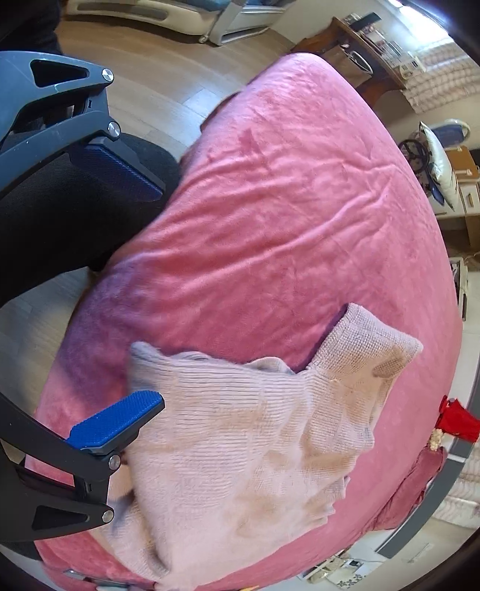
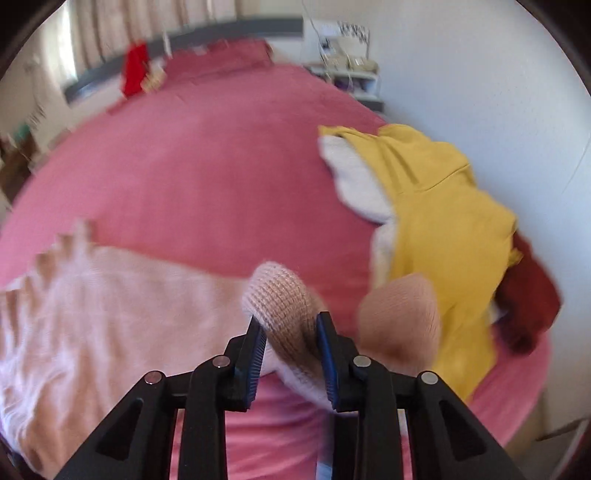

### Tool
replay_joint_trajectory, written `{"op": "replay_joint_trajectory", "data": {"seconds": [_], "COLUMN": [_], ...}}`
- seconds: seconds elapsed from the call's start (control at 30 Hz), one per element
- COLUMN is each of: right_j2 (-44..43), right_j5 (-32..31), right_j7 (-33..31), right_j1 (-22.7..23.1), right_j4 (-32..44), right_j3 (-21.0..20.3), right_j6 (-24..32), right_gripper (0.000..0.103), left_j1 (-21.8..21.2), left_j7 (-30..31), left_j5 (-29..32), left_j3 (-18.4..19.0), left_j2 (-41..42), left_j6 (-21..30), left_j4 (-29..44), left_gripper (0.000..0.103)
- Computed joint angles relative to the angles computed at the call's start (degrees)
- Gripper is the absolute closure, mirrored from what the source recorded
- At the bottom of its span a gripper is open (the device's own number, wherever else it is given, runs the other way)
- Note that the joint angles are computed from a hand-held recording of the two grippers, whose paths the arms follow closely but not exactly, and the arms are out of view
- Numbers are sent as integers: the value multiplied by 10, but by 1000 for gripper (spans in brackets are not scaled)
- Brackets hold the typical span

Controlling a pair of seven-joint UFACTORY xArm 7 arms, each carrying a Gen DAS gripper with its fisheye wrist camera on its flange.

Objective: Fold clothes

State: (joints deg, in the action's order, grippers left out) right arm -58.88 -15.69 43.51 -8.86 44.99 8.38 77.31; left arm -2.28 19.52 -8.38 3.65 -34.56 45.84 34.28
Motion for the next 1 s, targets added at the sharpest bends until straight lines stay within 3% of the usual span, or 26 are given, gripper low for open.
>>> {"op": "replay_joint_trajectory", "data": {"seconds": [0.2, 0.23, 0.3, 0.37, 0.43, 0.5, 0.6, 0.73, 0.87, 1.0], "right_j2": [-64, -64, -65, -62, -74, -91, -92, -92, -54, 15], "right_j5": [141, 162, 202, 237, 283, 314, 337, 324, 316, 279], "right_j7": [116, 136, 155, 144, 145, 150, 181, 228, 248, 227], "right_j1": [87, 100, 133, 165, 194, 214, 234, 214, 215, 209], "right_j4": [-109, -102, -135, -174, -214, -242, -265, -284, -299, -272], "right_j3": [37, 47, 39, 2, -23, -31, -12, 4, 5, 5], "right_j6": [-148, -150, -203, -264, -334, -383, -403, -398, -458, -507], "right_gripper": [68, 68, 68, 66, 57, 40, 34, 34, 32, 32], "left_j1": [-18, -21, -21, -21, -24, -28, -31, -26, -26, -56], "left_j7": [-8, -8, -9, -6, 10, 30, 66, 116, 142, 203], "left_j5": [-4, -2, 15, 34, 36, 25, 3, -31, -58, -136], "left_j3": [-20, -24, -35, -40, -31, -13, 13, 36, 44, 60], "left_j2": [60, 69, 85, 94, 87, 76, 70, 63, 76, 78], "left_j6": [-60, -74, -98, -113, -131, -137, -115, -108, -89, -72], "left_j4": [28, 30, 29, 23, 7, -9, -10, -8, 6, 9], "left_gripper": [0, 0, 0, 0, 0, 0, 0, 0, 0, 0]}}
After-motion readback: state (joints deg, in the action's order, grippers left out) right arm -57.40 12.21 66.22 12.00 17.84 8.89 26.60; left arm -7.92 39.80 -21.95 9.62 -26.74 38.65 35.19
